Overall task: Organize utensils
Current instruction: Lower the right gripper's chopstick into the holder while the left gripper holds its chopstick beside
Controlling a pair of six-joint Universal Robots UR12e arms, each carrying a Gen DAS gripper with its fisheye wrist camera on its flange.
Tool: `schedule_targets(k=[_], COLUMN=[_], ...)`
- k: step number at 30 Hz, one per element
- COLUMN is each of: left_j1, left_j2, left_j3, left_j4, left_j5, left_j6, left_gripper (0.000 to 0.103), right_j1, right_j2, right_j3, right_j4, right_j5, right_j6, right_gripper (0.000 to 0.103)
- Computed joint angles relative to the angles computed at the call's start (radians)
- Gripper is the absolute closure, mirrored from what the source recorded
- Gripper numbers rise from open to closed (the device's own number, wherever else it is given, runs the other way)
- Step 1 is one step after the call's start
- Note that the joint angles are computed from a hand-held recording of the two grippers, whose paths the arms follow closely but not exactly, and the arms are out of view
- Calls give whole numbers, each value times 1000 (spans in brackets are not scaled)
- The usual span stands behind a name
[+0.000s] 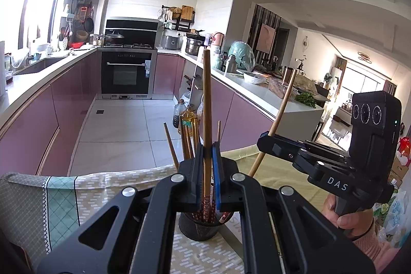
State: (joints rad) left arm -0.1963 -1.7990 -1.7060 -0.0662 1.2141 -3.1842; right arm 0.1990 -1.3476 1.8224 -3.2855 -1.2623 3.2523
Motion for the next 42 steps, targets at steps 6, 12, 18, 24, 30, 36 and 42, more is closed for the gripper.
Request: schedule_targets(k=[6,12,18,24,30,36,42], left_j1=[-8,-16,-21,-20,-19,-20,-21], left_j2=[-2,-3,-10,-18,-25,-32,-32], left_j3=[10,13,29,44,55,64,64], left_j4=[-19,-32,-57,-83,-104,-122,-135], left_j5=[16,35,42,41,40,39,40], left_j6=[5,9,11,15,26,34,41], left_gripper=[96,96,96,96,96,96,96], right_j1=[0,-2,-4,-1,0,1,1], right_j2=[7,15,23,29,35,38,43], right_j3=[-9,-21,-33,-42,-53,-58,-65], right_j4=[7,22,40,58,76,91,105], right_j5=[-3,-5,-9,-20,-22,-21,-21], right_j6=[9,12,21,25,26,23,22], right_gripper=[97,97,97,97,97,97,97])
